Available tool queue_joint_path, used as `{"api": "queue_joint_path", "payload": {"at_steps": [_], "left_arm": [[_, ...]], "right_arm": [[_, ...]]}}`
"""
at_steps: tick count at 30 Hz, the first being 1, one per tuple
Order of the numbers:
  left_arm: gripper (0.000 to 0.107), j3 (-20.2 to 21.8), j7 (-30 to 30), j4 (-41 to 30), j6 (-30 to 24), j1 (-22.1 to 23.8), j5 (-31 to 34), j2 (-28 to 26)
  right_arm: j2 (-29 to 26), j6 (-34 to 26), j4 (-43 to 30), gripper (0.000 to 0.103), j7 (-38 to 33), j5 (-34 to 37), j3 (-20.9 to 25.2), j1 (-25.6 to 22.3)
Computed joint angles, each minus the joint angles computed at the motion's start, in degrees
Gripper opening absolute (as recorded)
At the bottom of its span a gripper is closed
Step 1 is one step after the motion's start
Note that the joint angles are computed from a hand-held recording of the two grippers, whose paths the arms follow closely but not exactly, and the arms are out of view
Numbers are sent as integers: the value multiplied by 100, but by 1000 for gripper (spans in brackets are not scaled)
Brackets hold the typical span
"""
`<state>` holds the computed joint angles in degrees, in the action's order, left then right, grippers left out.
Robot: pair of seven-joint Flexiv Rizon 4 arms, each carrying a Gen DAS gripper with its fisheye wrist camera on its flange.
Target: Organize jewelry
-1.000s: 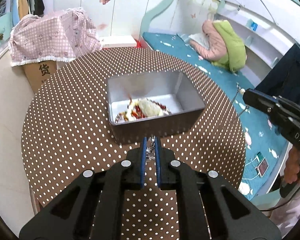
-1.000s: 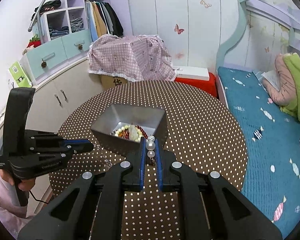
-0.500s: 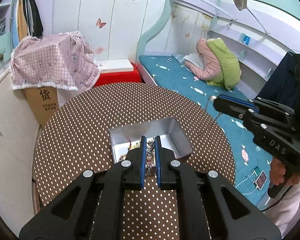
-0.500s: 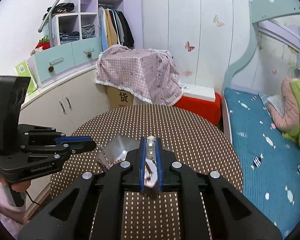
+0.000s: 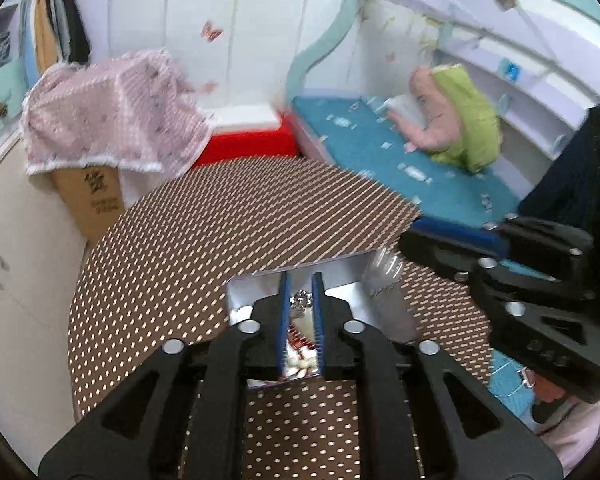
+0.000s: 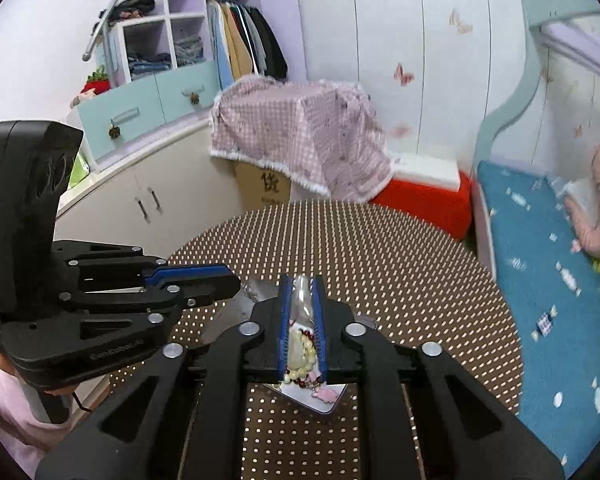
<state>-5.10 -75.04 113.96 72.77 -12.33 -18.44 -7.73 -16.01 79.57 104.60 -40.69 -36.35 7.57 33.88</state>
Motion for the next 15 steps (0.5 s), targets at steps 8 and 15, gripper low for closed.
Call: {"api": "queue_joint_path", "payload": {"at_steps": [8, 15], "left_arm": [[39, 152, -545, -51, -82, -26, 516, -73], [49, 215, -953, 190, 24, -73, 946, 246]], "right_arm": [[154, -145, 137, 35, 406, -165, -82, 46], [400, -178, 355, 53, 1274, -1197, -202, 79]]}}
